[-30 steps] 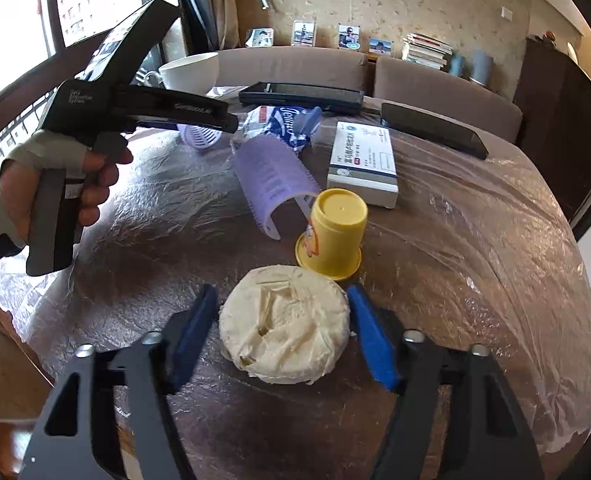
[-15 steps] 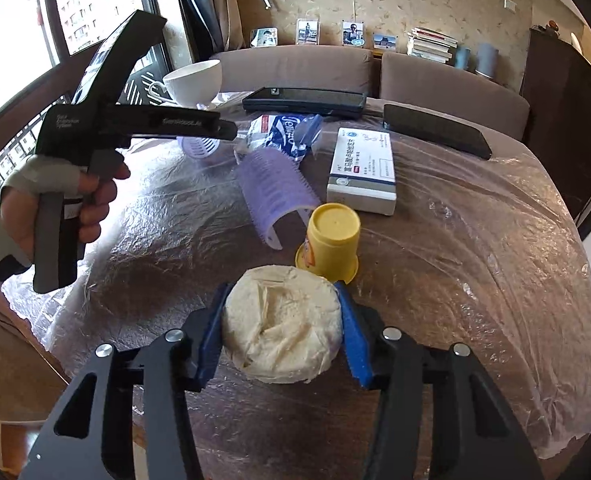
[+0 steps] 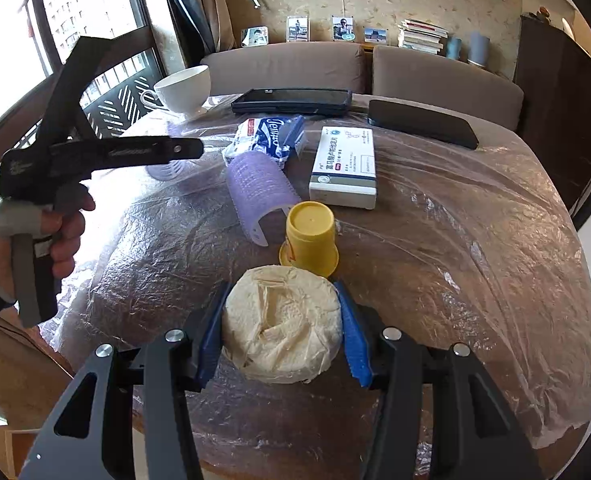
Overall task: Collect trash
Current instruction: 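Carry the comb curler and paper ball off the table edge toward the white bin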
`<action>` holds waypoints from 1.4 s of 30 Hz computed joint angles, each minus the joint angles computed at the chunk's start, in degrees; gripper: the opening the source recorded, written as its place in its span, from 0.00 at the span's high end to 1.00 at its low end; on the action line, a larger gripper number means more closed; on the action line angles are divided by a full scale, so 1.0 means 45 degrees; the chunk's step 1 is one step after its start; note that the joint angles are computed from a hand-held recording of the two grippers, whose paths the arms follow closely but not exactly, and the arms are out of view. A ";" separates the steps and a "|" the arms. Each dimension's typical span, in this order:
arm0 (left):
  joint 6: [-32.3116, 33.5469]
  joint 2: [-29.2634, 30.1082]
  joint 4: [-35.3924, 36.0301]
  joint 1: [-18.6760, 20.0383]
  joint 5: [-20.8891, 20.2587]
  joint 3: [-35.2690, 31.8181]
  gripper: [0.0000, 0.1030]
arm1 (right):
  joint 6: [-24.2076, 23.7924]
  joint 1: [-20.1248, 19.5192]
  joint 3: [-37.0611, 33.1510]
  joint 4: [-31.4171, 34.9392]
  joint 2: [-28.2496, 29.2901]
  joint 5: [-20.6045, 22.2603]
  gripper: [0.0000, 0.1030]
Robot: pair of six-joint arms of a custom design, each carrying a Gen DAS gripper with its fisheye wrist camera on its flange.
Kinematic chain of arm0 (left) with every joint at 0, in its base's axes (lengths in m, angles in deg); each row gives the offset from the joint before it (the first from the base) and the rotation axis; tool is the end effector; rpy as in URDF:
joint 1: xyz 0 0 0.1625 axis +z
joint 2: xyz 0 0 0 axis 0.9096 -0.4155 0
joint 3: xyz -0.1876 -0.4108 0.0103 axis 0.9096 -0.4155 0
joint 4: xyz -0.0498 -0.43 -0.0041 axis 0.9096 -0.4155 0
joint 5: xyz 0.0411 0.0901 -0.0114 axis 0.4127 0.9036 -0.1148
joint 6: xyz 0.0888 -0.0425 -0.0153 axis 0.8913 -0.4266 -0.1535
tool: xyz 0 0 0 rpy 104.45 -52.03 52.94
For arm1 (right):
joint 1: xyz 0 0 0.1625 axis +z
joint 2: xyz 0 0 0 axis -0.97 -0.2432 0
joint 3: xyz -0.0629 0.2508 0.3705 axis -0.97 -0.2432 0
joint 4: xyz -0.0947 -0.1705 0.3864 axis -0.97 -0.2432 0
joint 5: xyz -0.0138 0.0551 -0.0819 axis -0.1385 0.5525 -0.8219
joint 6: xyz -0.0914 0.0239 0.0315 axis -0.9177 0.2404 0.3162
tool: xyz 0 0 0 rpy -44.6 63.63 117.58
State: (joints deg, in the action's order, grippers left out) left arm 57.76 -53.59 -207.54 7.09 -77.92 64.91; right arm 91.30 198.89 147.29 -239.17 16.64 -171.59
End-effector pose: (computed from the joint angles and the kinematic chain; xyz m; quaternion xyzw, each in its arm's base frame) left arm -0.0760 -0.8050 0.4001 0.3342 0.9048 -0.1784 0.1945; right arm 0.4384 -0.5667 0.0828 0.0941 -0.8980 0.2993 0.3084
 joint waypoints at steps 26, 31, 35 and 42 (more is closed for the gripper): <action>-0.0668 -0.2966 0.0006 -0.0371 -0.0405 0.3723 0.23 | 0.0963 0.0140 0.0850 0.0363 -0.0892 0.0160 0.51; -0.0703 -0.3363 0.0153 -0.0388 -0.0396 0.4139 0.23 | 0.1347 0.0158 0.1135 0.0622 -0.1127 0.0382 0.51; -0.0771 -0.3661 0.0349 -0.0411 -0.0387 0.4475 0.23 | 0.1576 0.0199 0.1359 0.0863 -0.1311 0.0492 0.51; -0.0844 -0.4142 0.0686 -0.0511 -0.0475 0.4991 0.23 | 0.1795 0.0288 0.1694 0.1127 -0.1573 0.0641 0.51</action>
State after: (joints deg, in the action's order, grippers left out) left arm 53.96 -72.23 -204.45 4.80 -80.06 87.37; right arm 99.38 200.19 154.91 -234.10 9.57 -168.71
